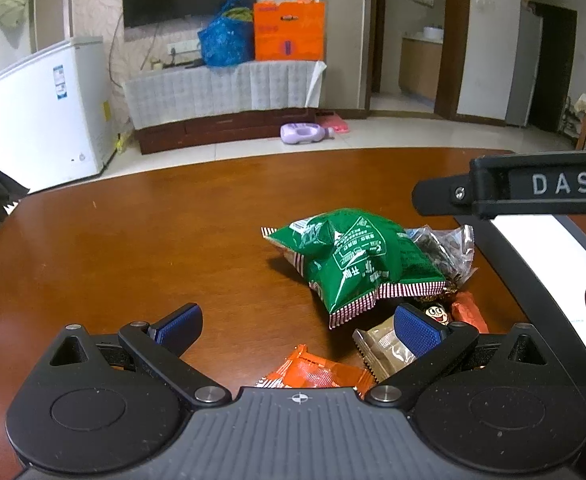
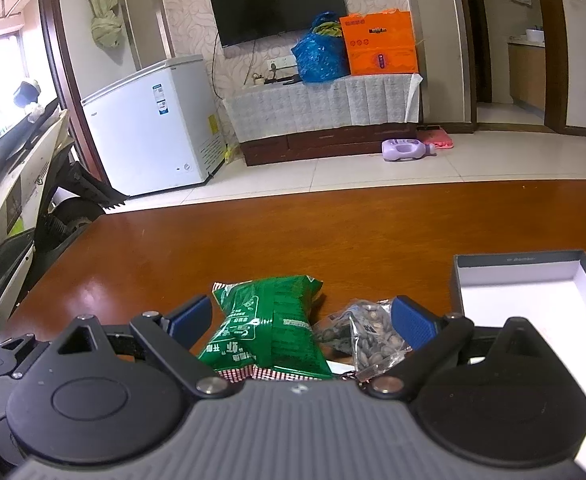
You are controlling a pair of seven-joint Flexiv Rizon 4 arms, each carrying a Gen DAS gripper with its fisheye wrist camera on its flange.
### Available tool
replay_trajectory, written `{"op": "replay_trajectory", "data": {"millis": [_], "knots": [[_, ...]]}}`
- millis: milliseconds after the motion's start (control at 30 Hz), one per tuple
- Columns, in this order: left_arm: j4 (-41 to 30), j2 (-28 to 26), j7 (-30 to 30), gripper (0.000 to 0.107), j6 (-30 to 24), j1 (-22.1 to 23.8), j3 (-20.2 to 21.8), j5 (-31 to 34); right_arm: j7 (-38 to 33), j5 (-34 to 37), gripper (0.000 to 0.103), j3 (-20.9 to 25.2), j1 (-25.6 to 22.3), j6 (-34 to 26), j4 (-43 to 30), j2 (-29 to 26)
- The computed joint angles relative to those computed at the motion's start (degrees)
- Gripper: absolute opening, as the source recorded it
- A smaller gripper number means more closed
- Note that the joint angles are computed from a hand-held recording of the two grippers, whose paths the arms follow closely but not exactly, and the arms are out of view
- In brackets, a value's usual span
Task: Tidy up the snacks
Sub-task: 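Move the right gripper toward the green chip bag on the snack pile, then close the right gripper on the green chip bag while the left gripper closes on the orange snack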
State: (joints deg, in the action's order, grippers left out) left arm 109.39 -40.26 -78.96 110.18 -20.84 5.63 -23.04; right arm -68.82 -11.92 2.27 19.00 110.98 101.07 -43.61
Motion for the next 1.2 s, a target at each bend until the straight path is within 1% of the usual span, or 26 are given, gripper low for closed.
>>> {"op": "replay_trajectory", "data": {"millis": [200,300,567,733,833,900,1000,1100,1200], "knots": [[-0.45,-1.34,1.79,0.103,1.20,-2.46,2.16,-0.67,0.04,-0.73,0.098,0.29,0.09,-1.59,-1.26,-0.69],[0.00,-1.27,2.00,0.103,1.37,-1.25,0.75,-0.46,-0.02,-1.04,0.098,0.36,0.25,-1.85,-2.01,-1.15],[1.00,-0.99,2.64,0.103,2.15,-0.15,-0.28,0.15,-0.57,-0.74,0.098,-1.47,2.56,-2.86,-3.75,-2.21],[1.50,-1.03,3.09,0.103,1.90,1.25,-1.75,1.70,-0.57,-1.32,0.098,-1.10,2.72,-4.54,-5.54,-3.21],[1.97,-1.21,3.51,0.103,2.60,2.33,-2.85,3.49,-0.97,-1.75,0.098,-1.85,3.59,-5.35,-6.66,-3.80],[2.13,-1.42,3.77,0.103,3.02,3.62,-4.26,5.16,-1.10,-1.94,0.098,-2.27,4.09,-6.14,-7.54,-4.31],[2.17,-1.71,3.92,0.103,3.25,5.87,-6.59,7.79,-1.14,-2.63,0.098,-1.59,3.81,-7.60,-9.03,-5.10],[2.11,-2.09,3.12,0.103,2.86,8.47,-9.07,9.85,-0.87,-2.56,0.098,-2.73,4.84,-8.62,-10.26,-5.95],[2.21,-2.40,1.63,0.103,2.97,8.88,-8.92,9.69,-0.77,-3.23,0.098,-2.88,5.16,-10.59,-11.91,-6.76]]}}
